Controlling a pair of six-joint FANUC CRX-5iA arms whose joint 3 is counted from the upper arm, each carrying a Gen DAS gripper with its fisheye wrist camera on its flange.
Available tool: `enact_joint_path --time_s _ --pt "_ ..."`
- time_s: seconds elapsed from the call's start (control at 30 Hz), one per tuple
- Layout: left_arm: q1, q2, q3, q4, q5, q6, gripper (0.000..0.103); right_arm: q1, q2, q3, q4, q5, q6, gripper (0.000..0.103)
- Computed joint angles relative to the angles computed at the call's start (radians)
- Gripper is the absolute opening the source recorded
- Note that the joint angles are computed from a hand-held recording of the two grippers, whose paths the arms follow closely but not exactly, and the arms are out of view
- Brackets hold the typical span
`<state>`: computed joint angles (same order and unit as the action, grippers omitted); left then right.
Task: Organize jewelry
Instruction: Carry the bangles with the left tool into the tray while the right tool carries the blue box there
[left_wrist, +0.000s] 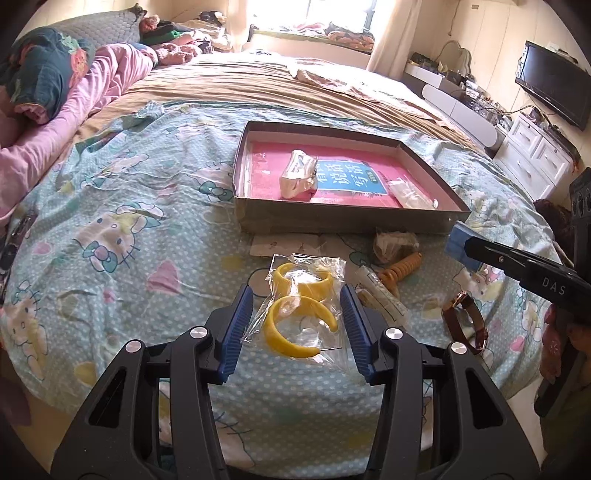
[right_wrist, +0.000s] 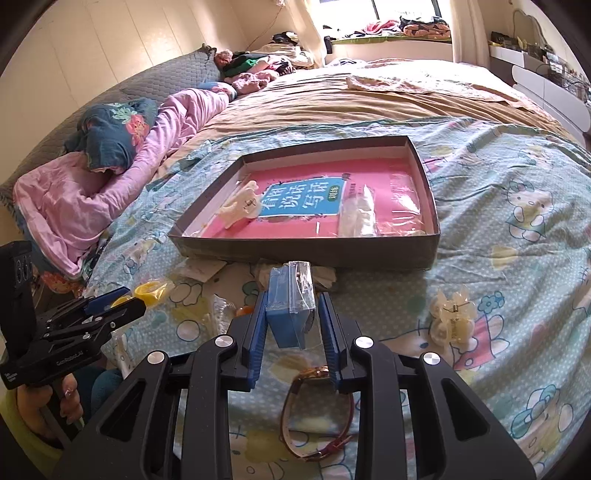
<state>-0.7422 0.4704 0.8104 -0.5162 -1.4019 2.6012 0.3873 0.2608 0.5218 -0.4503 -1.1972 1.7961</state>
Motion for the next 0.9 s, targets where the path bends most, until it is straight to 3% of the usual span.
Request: enact_joint_path --time_s 0.37,0.9 --pt "0.02 -0.001 0.027 0.002 0.003 -0.016 0.041 -0.003 0.02 0.058 -0.026 -0.005 0.012 0.026" --pt "0.063 0.083 0.184 0.021 -0.015 -0.112 0.041 -0.026 0.072 0.14 -0.017 0.026 -0.01 0.026"
